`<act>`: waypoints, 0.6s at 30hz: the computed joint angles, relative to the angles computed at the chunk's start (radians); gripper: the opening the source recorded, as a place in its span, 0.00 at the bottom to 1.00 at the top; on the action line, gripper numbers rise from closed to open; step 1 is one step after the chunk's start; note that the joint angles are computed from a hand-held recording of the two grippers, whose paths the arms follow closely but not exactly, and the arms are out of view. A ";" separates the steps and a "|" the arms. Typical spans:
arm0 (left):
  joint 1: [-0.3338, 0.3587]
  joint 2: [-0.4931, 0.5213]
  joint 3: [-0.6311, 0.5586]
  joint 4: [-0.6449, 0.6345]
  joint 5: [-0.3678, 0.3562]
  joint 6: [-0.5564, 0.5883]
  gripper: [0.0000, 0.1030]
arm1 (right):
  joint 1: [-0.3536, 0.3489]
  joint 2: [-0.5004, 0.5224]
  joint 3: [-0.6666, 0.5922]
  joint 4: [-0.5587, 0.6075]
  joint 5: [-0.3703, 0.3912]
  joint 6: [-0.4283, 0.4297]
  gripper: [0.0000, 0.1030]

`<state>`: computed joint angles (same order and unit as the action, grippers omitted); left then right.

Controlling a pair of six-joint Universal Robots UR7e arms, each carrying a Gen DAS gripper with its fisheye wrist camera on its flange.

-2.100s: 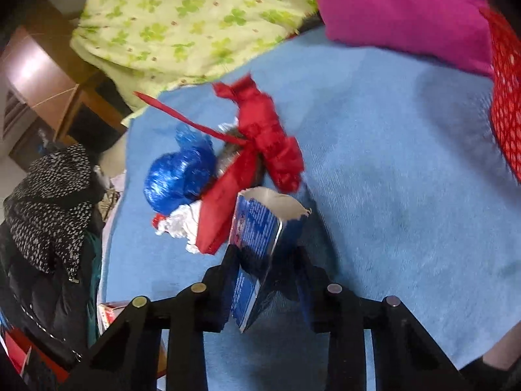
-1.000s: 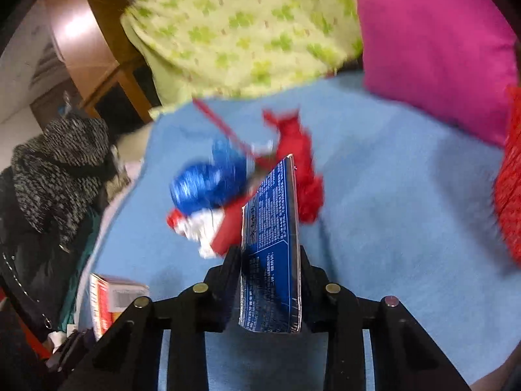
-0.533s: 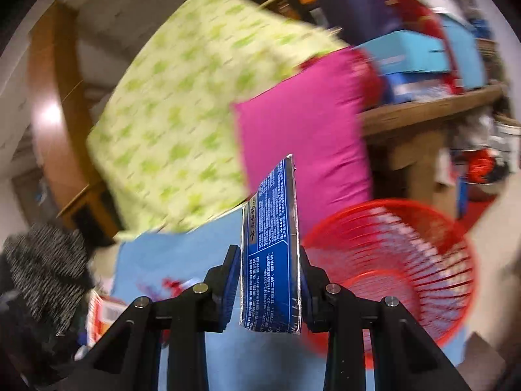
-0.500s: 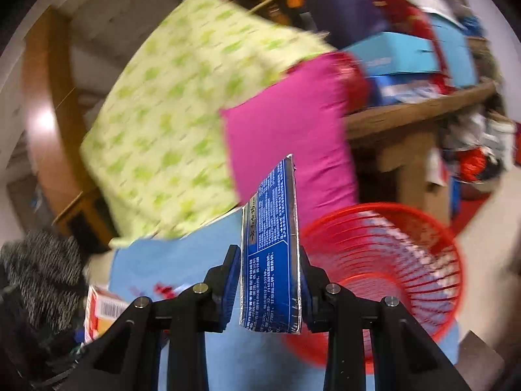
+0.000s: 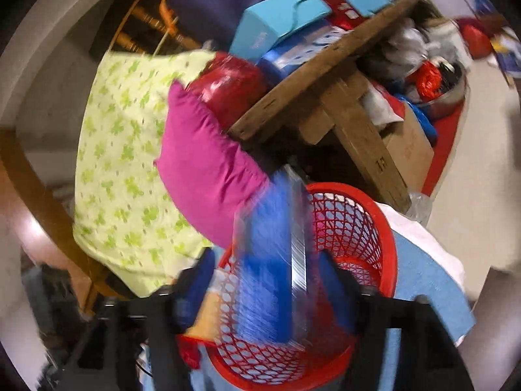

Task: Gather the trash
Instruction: 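Open both grippers over the red mesh basket to drop the boxes, then move right tool to the red ribbon bundle while left tool moves to the blue bag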

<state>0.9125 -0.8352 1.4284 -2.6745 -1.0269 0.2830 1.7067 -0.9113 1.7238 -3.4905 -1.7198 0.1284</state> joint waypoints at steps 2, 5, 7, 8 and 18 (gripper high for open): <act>-0.001 -0.006 0.006 -0.026 0.026 0.014 0.67 | 0.000 0.013 -0.001 -0.039 -0.003 -0.004 0.70; 0.001 -0.078 0.093 -0.116 0.040 0.036 0.68 | 0.019 0.045 -0.020 -0.090 0.002 -0.044 0.70; 0.001 -0.128 0.162 -0.192 0.075 0.044 0.69 | 0.050 0.069 -0.025 -0.155 -0.014 -0.127 0.70; 0.003 -0.167 0.216 -0.252 0.099 0.045 0.70 | 0.068 0.084 -0.029 -0.193 -0.011 -0.193 0.70; 0.119 -0.427 0.508 -0.660 0.406 0.075 0.75 | 0.186 0.194 -0.096 -0.033 0.217 -0.401 0.70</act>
